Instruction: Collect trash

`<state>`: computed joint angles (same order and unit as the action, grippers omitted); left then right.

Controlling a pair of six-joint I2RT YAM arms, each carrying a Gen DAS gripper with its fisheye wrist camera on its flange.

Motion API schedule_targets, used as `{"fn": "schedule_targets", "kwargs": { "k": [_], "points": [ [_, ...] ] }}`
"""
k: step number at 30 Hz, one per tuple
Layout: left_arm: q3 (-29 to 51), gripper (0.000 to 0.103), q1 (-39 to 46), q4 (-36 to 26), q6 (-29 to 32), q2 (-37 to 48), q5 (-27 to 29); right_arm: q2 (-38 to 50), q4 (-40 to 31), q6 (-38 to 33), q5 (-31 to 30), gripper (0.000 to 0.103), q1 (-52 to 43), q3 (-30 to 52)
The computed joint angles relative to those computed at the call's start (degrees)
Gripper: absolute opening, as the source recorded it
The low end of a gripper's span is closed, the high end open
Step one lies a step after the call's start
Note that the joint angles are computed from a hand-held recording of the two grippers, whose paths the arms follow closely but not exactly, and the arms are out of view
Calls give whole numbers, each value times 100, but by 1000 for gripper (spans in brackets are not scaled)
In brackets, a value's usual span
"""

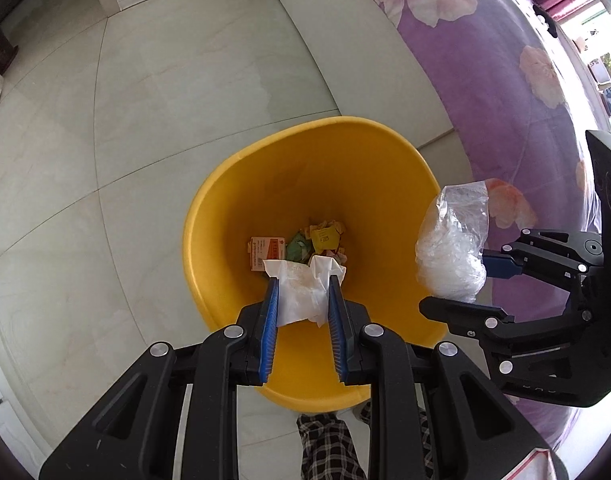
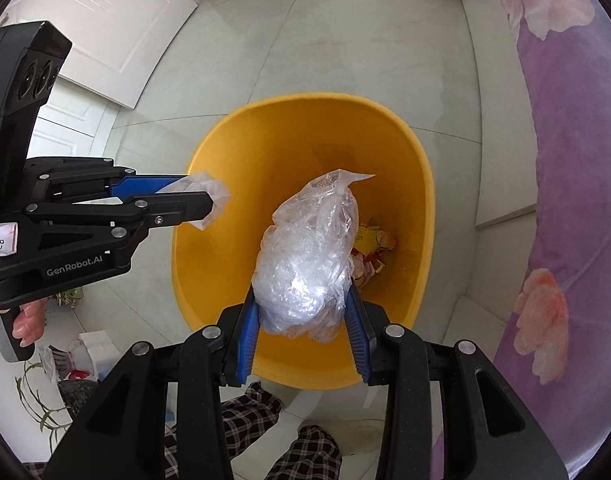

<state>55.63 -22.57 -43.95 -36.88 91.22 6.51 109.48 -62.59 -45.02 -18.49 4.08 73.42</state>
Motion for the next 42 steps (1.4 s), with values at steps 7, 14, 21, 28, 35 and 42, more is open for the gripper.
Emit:
{"fn": "schedule_targets", "kwargs": {
  "k": [7,14,21,28,35,42],
  "points": [
    [-67,23,40,46,-37,12,-29,-15,78,-50,-76,43,-5,-71],
    [-87,51,-69,11,-345,86,-242,-230,404,-135,-101,71,-130,-361],
    [-36,53,-94,-71,-434,37,-283,-315,416,-141,-129,71,-86,-401],
    [194,53,-165,-321,-615,22,-472,-505,395,-50,-111,71,-118,-448],
    [485,66,-292,-868,-1204,-38,-853,-1192,856,528,109,72,-108,-961],
    [747,87,-424,-1437,-1592,-278,-1165,-1769,937,1351,556,77,-53,-1139]
  ]
}}
